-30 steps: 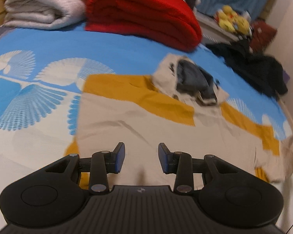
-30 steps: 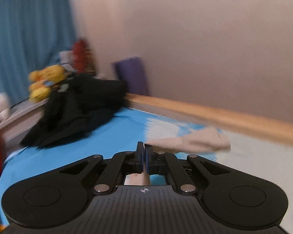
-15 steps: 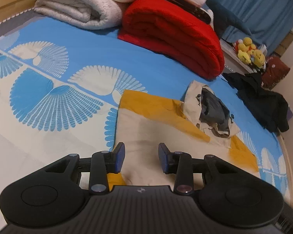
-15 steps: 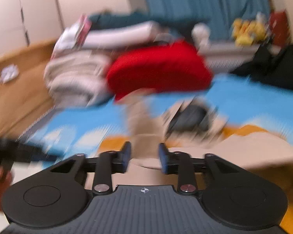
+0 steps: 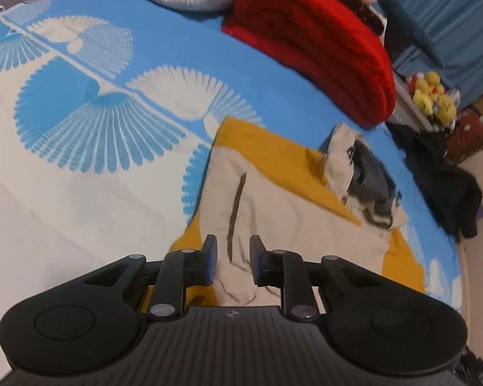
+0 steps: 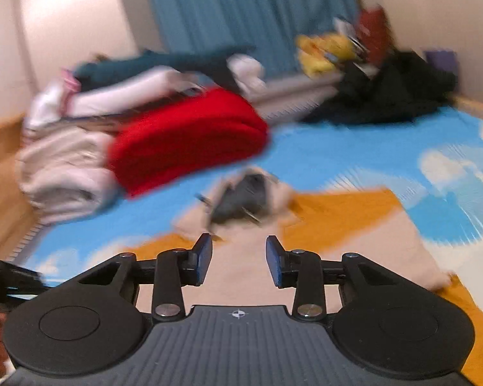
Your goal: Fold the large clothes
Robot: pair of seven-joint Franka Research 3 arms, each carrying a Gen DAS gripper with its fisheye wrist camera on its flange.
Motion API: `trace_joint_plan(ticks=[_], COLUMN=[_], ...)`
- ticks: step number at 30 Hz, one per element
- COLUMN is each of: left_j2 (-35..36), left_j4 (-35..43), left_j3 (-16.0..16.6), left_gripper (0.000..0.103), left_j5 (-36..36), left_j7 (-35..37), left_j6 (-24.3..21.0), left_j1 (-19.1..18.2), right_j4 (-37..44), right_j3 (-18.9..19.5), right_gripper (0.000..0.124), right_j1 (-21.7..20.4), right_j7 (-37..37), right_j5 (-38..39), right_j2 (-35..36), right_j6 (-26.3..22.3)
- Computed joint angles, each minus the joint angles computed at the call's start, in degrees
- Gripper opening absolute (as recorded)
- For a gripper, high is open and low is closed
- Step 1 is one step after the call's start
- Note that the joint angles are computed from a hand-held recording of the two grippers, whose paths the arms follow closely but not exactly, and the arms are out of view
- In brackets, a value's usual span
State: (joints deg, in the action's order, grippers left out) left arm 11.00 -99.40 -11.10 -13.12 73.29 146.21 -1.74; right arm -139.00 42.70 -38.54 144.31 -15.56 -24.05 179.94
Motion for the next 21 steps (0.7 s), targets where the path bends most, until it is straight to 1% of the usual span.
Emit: trace_joint_plan(ticks=[1,2,4,5,7,8,10,12,15,18,21], left_j2=[0.54,1.28,2.74,3.28,4.55,5.15,6.42,7.6,8.98,9.99,10.82], left_j4=[0.17,0.69,1.69,1.89,2.87,3.38,4.33,5.42,6.53,7.59,8.54], left_j3=[0.09,0.16,-0.22,-0.49,-0.38,-0.25,-0.16,-0.2,-0.53,-0.58,-0.68], left_gripper=[0.023,0.023,0.023,0.023,0.023,0.023,0.023,0.023,0.024,0.024,0.024], left_j5=[1.33,2.38,2.24,1.83,3.22,4.27,5.89,6.82,7.24,8.31,9.49], left_j7=[-0.66,-1.46,-2.36,-2.44,-3.88,-4.73,-6.13,-7.47,-8.8,-9.87,-10.44], left_j6=[0.02,-0.34,-0.43,-0.03,0.04,-0.14,-0.55,-1.23,-2.0,-2.46,-2.86], left_j1=[-0.53,-0.93,-1.09,-1.02,-1.54,-1.84,-2.23,-2.37,-2.26,-2.53,-2.87], right_j4=[0.49,0.85,2.29,2.83,2.68,2.69,3.27,3.94,4.94,6.43,7.55], right_j3=[-0.99,-1.94,-2.76,-4.79,-11.76,-13.18,-14.03,-16.31,-21.2,-23.69,-27.34], right_gripper=[0.04,0.04,0.04,0.04,0.04,0.04,0.04,0.04,0.04,0.04,0.04], right_j1=[0.98,1.55,1.64,3.43,10.41,11.62,11.7,13.2,17.75,20.05,23.89], right_j7=[-0.19,0.38,1.24,0.37,-3.99,-4.31,-2.53,-1.37,-2.35,-2.34,-4.87], right_j5=[0.7,0.67,-0.54,-0.41,2.12,2.03,0.49,0.67,3.07,2.06,4.63], right_j2=[1.86,3.52,5.09,6.15,8.2,8.6,9.28,10.22,11.49,12.89,14.21], right_j6=[-1.5,-1.74,-4.37,-5.24,-5.08,-5.32,-6.57,-7.71,-9.68,-12.29,-15.07])
